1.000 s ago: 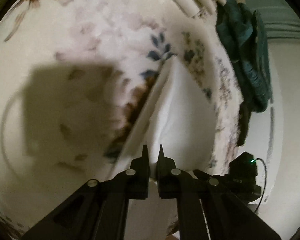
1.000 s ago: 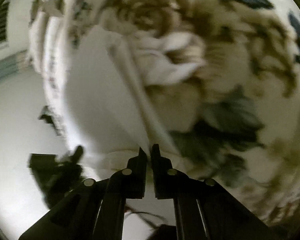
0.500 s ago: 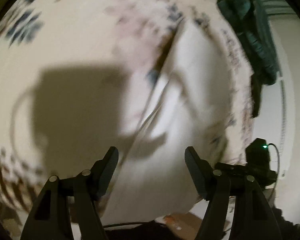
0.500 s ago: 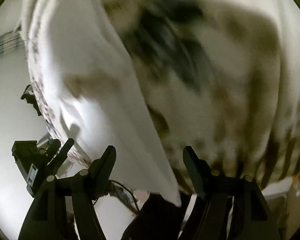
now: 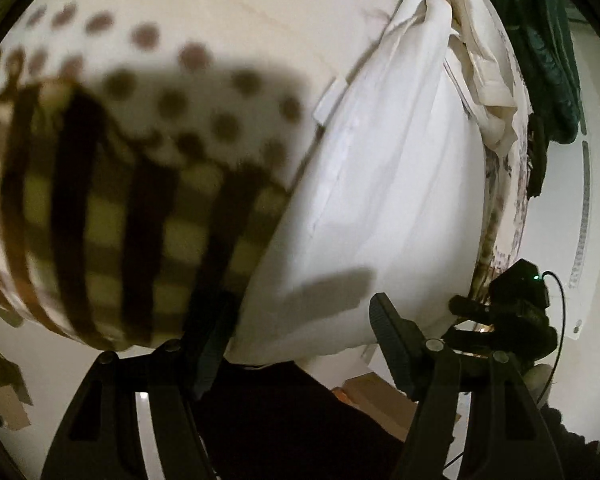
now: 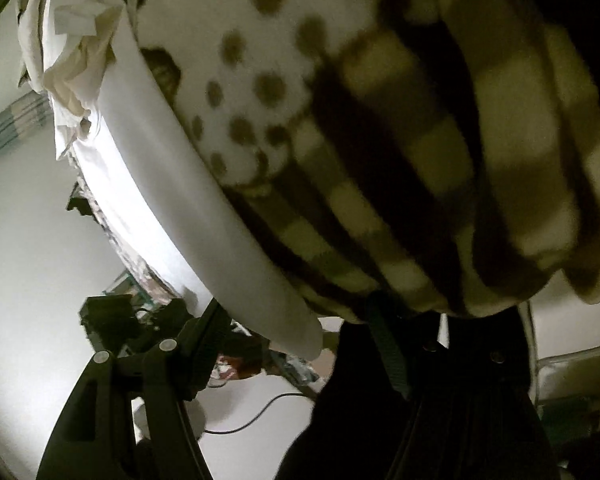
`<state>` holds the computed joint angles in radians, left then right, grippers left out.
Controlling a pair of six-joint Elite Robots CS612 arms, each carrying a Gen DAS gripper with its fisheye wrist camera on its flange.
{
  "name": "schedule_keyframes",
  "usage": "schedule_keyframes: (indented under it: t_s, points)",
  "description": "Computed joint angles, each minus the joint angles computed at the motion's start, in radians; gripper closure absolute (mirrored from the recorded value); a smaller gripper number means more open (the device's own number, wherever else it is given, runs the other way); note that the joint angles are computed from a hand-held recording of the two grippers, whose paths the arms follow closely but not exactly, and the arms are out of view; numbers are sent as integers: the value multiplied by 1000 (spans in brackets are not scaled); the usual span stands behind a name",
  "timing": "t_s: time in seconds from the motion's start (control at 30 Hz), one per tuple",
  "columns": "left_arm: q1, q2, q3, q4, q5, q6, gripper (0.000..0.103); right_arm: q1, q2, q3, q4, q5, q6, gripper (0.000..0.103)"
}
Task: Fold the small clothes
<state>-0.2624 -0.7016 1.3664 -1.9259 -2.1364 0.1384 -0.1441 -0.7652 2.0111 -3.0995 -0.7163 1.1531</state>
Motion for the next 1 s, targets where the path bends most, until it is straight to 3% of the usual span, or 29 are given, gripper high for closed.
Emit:
schedule_keyframes:
  t_s: [0.07, 0.1, 0.13, 0.23, 0.3, 0.4, 0.6, 0.73, 0.9, 0.93, 1.0]
  points:
    - [3, -8, 19, -37, -24, -14, 47, 2, 8, 5, -41, 8, 15, 38]
    - [2, -11, 24, -47, -25, -14, 62, 7, 11, -1, -44, 9, 13, 53]
    - [1, -14, 25, -43, -20, -9, 100, 10, 12, -6, -26, 12, -9, 77]
    - [2, -29, 37, -59, -14, -19, 99, 24, 8, -24, -1, 9, -41, 93]
    - [9, -40, 43, -61, -34, -34, 99, 27, -9, -26, 1, 3, -44, 94]
    - [18, -57, 49, -71, -69, -61, 99, 22, -21, -16, -87, 22, 28, 95]
    - [28, -51, -14, -143, -233, -187, 99, -17, -67, -33, -181, -5, 104, 95]
    - [10, 16, -138, -223, -339, -274, 99, -63, -83, -67, -210, -41, 108, 95]
    - [-26, 156, -377, -275, -327, -328, 98, -107, -11, -215, -240, -115, 153, 95]
    - [-33, 199, -445, -261, -344, -330, 95, -113, 8, -249, -239, -128, 166, 92]
    - [-46, 269, -574, -217, -308, -345, 77, -119, 45, -322, -221, -182, 191, 89]
